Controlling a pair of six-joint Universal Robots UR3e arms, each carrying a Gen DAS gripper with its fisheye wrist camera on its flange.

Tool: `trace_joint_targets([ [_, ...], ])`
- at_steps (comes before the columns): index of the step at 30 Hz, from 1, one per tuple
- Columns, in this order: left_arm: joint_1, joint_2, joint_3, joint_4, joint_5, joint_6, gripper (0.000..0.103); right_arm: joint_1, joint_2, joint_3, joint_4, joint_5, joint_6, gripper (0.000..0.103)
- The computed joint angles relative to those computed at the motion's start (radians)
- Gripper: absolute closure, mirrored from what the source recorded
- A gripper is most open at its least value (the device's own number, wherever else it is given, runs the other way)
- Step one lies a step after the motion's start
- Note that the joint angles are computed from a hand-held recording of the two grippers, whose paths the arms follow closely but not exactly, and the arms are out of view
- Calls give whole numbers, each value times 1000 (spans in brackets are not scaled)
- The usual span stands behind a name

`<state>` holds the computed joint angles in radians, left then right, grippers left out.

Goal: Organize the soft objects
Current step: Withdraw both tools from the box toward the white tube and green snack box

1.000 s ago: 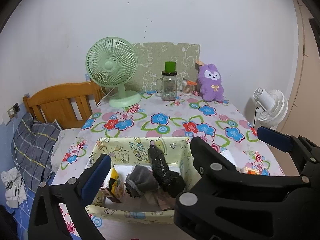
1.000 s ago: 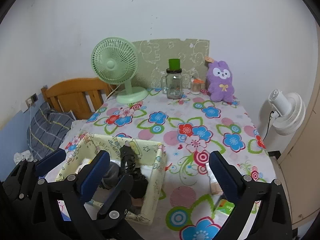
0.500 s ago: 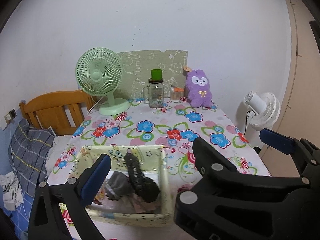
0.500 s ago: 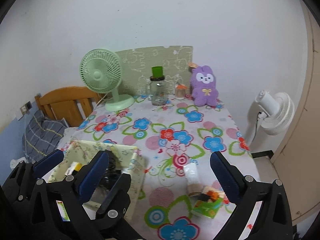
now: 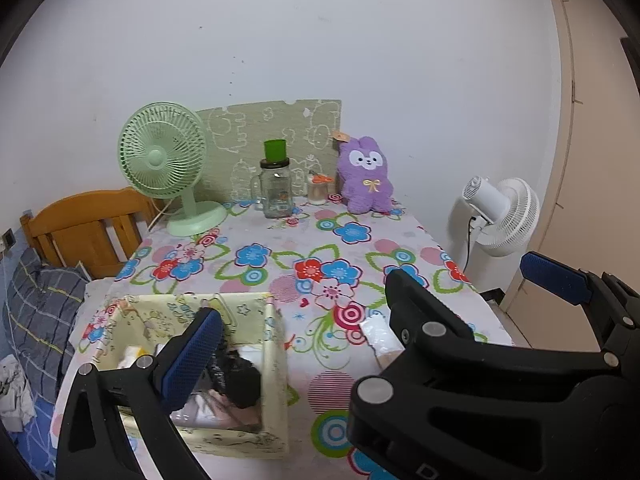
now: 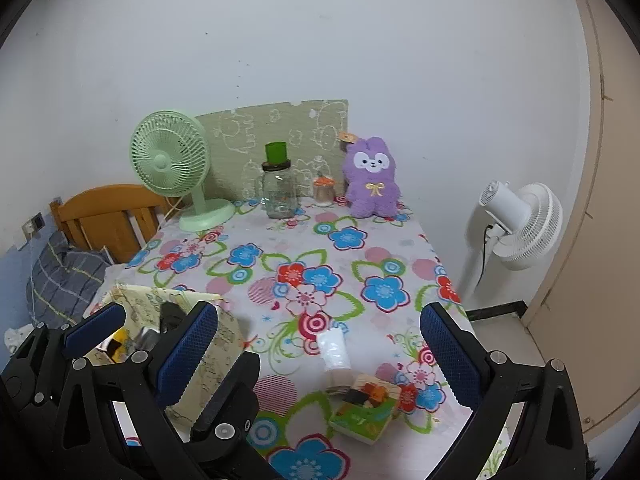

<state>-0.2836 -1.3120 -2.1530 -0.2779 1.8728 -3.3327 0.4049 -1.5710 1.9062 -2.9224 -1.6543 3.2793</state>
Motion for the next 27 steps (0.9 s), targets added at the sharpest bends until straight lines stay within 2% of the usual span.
trace_joint_targets([
  [8,-41,-88,18,36,-9,-25,0,-61,-26,81,-33,20,-4,0],
  [27,-118,-312,49,136,-14,-65,3,-220,-10,278,-187,158,-62,1],
])
